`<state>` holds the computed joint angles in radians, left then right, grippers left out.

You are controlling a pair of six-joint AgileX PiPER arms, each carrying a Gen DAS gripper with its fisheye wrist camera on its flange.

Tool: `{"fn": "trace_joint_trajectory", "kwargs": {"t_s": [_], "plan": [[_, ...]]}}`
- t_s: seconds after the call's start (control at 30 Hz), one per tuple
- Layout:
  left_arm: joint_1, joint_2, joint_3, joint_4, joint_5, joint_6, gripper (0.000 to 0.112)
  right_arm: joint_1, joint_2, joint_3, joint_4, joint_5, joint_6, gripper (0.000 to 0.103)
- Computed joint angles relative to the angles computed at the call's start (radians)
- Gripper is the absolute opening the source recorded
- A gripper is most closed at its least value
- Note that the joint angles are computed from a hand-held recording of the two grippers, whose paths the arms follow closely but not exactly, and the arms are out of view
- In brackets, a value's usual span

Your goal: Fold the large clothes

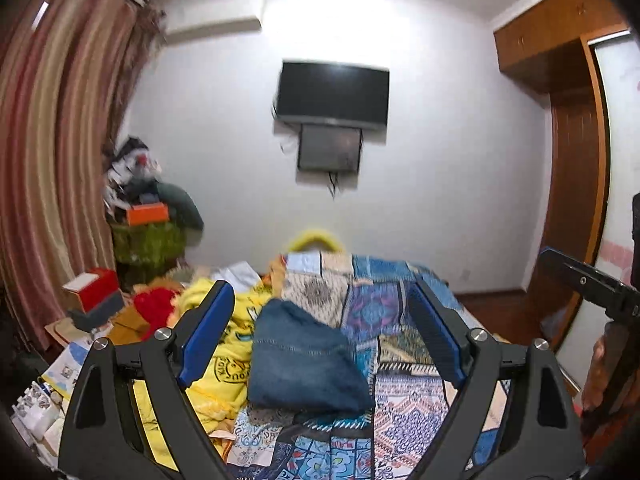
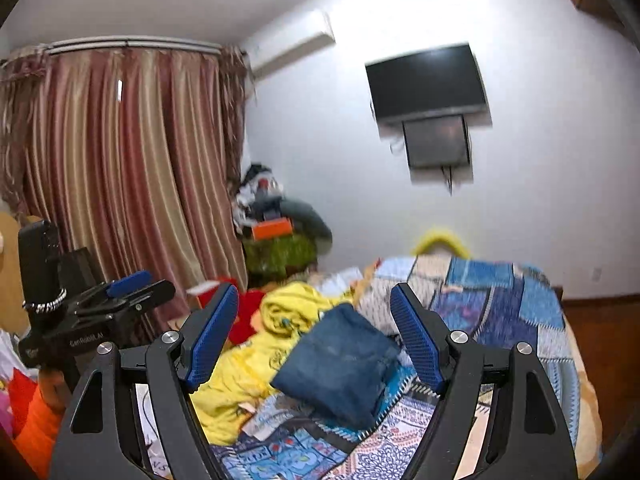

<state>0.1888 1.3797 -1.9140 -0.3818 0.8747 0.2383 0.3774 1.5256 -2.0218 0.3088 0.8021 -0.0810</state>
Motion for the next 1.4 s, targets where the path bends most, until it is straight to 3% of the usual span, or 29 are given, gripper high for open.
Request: {"fn": "trace_joint_trajectory", "kwargs": {"t_s": [0.13,0.27,0.33,0.4,0.47,0.63,0.8,1.4], "plan": [[-0.013,-0.148,0.181,0.013,-0.092,-0.009,0.089,0.093,-0.12,0.183,-0.111,-0.124,0.09,0.075],[-0.124,-0.24,0.292,0.24,-0.167,-0.143,0.089,0.187,-0.178,0.293,-0.332,-0.2,0.248,0.075],[-0.167,-0.272,0.328,0.332,-0.178,-0.207,0.089,0.209,-0.18,0.302,-0.393,-0.186,0.304,0.076],[-0.188,-0.287,0.344,0.361,-0.182,-0.236,0.099,0.207,-0.169,0.287,-0.392,-0.157,0.313,0.076],[-0.241,-0.31,0.372,0.468,-0.199,-0.321,0.102,0.2,-0.163,0.285,-0.392,-0.141,0.325,0.077],[-0.327,-0.326,0.392,0.619,-0.197,-0.435,0.102,0.2,-0.179,0.307,-0.458,-0.147,0.403,0.102],[-0.289,-0.325,0.394,0.55,-0.198,-0.387,0.102,0.226,-0.199,0.32,-0.546,-0.132,0.466,0.103],[-0.288,-0.308,0.404,0.548,-0.198,-0.408,0.102,0.26,-0.218,0.337,-0.635,-0.107,0.531,0.103]]}}
